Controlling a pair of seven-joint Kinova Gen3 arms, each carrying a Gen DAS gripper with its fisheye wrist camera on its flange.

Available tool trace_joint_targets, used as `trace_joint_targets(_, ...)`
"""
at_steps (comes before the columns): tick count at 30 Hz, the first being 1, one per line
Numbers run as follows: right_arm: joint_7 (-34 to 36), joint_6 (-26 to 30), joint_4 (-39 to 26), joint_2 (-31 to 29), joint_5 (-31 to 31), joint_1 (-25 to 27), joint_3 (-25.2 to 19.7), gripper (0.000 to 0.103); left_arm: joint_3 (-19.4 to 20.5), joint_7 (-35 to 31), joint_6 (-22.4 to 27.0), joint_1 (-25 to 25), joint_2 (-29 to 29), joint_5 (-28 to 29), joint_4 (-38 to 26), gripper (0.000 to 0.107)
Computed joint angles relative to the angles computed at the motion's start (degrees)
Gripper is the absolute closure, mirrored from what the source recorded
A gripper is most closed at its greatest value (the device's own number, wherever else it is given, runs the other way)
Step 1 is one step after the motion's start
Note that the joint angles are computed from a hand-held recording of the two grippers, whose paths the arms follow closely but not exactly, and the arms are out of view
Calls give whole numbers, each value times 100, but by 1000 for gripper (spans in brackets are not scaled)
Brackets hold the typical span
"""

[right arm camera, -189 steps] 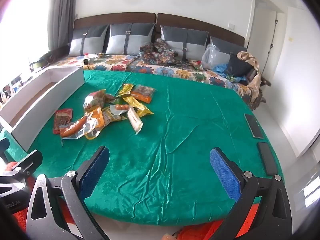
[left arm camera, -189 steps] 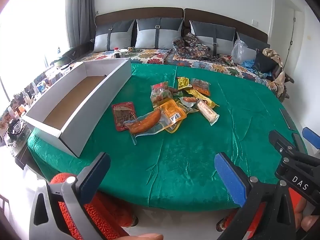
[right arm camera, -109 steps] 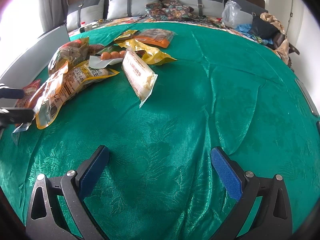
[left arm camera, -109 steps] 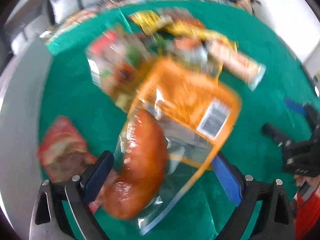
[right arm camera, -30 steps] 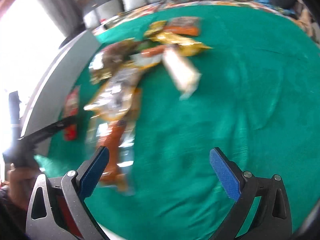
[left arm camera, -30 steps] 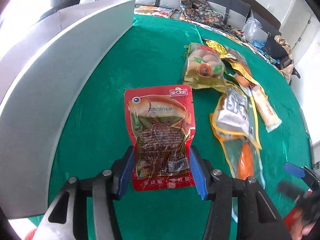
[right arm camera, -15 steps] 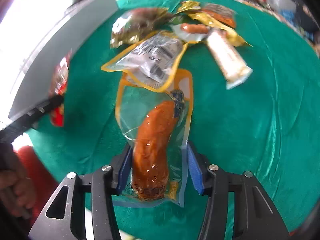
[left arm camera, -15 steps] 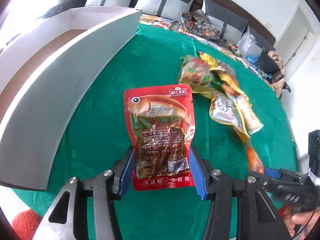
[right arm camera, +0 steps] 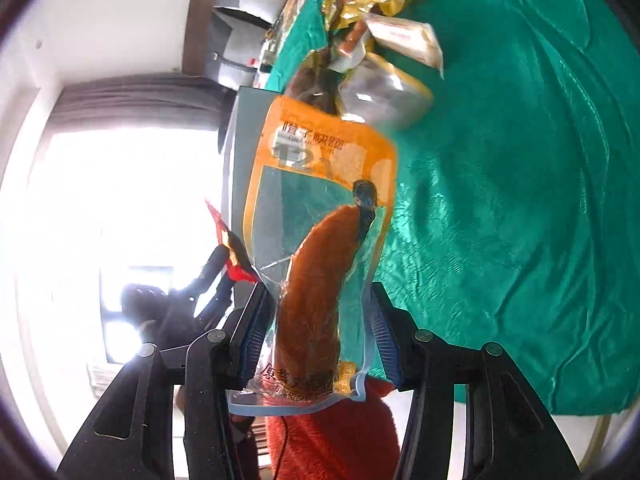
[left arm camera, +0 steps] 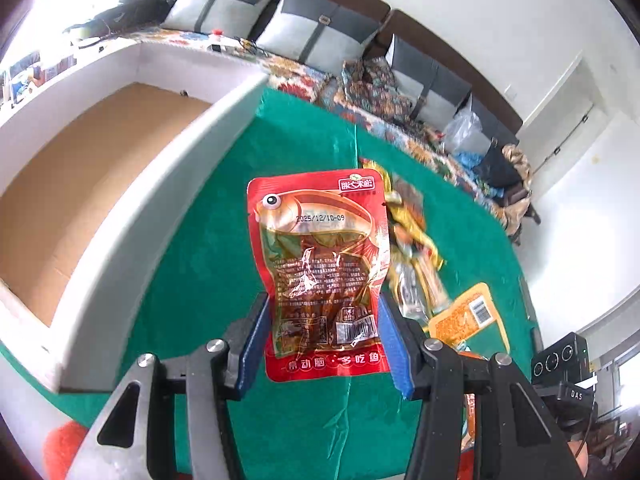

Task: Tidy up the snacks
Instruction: 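Lift the red pouch into the box with the left tool while the right carries the sausage, then open both tools to drop the packets into the box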

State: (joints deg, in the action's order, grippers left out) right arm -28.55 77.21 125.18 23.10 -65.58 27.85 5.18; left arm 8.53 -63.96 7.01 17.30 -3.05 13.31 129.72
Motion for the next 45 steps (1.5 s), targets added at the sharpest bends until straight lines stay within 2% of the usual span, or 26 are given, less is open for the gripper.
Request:
trace_joint_targets(2,68,231,-28,-78,-168,-432,332,52,-428,352,197,132,-290,-465,-39,56)
trace_joint_targets(3,10,275,-117,-117,-287,-662,393,52,-540,541,338,39,-426,-698,-86,56)
trace_joint_targets(6,-599,107,-671,-455,-597,-1448,193,52,-523,803,781,-653,-574,-1397,-309,55)
trace_joint_targets(9,-1275,-578,-1463,-562,-845,-2235,-412,50,-285,987,1273,-1449,-410,-2096,-597,54)
trace_joint_targets(12,-1368,-1277,-2259,-299,-1233,-3031,-866,43,146,1407,1571,-2245,-93,-2795,-738,45)
trace_joint_targets(14,-1322,-1743,-2790,30,-1588,-3562,-1011,26,407,1869,1678,-2628,154,-3261,-758,37)
trace_joint_targets(17,-1713,-2438,-3587,453,-1525,-4317,-912,23,230,2407,1528,-2587,432,-3808,-650,34)
trace_joint_targets(19,-2036,-2761,-4012,666,-1233,-4445,-1053,23,-98,2869,1508,-2232,510,-4274,-599,31)
trace_joint_targets(22,-1897,-3146,-3861,548,-1131,-4034,-1610,23,-702,3495,1517,-1437,396,-4973,-533,31)
trace_joint_targets(25,-1310,-3440,-3069,-133,-885,-3282,-2101,22,-1110,4098,1162,-640,337,-5672,-524,30)
trace_joint_targets(27,-844,-3680,-2538,-413,-801,-2757,-2314,22,-1320,4484,1013,-109,556,-6138,-692,29)
trace_joint_targets(29,-442,-3765,-2007,-653,-702,-2236,-2450,22,-1335,4757,1139,279,899,-6546,-1006,29)
trace_joint_targets(32,-1,-3765,-1211,-954,-257,-1553,-2371,22,-956,4659,1302,246,1572,-6532,-1513,28)
trace_joint_targets(35,687,-4105,-415,-1241,-176,-1048,-2085,22,-990,4502,1605,658,1907,-6573,-1726,29)
trace_joint_targets(38,1386,-4669,299,-1667,-196,-457,-1935,22,-1409,4907,1545,1361,1823,-6843,-1580,29)
trace_joint_targets(40,1852,-4939,554,-1764,-420,-166,-1882,22,-1592,5260,1558,1781,1769,-7037,-1510,29)
trace_joint_targets(43,2517,-5253,773,-1740,-940,-286,-1490,22,-1627,5664,1838,2241,1798,-7280,-1535,29)
trace_joint_targets(45,2660,-5371,862,-1762,-1082,-449,-1265,22,-1575,5862,2026,2391,1798,-7180,-1574,29)
